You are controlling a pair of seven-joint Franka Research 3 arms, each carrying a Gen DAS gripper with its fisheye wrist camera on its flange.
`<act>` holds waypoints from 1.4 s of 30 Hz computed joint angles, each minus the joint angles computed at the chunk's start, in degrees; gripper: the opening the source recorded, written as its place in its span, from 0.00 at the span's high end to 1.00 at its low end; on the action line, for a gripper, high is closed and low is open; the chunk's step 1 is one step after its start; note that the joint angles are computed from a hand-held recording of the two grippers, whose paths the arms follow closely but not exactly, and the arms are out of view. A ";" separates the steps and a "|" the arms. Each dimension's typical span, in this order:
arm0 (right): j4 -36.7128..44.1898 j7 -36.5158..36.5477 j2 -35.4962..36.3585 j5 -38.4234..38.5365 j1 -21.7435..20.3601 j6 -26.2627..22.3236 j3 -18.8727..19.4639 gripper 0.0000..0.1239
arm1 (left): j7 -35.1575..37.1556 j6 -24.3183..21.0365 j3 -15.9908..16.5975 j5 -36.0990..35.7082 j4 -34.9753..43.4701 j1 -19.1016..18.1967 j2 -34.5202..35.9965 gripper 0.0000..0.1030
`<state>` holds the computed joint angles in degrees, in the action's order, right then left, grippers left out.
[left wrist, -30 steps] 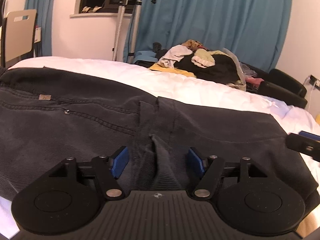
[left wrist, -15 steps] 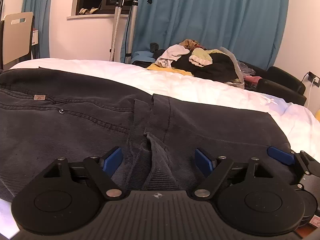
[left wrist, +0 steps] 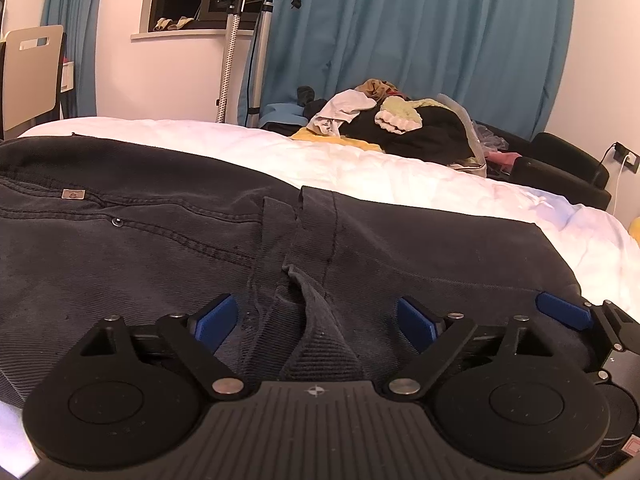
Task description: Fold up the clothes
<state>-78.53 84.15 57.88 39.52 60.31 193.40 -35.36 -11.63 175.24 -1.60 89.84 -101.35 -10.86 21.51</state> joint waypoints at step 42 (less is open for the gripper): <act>0.06 -4.68 -1.07 2.44 -1.46 0.78 2.53 0.17 | 1.27 -5.63 -0.66 0.72 0.27 -1.60 0.56 0.00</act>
<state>-78.46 79.47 56.81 41.96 58.85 194.18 -32.83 -10.36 169.61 -2.26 90.56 -101.08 -12.45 22.07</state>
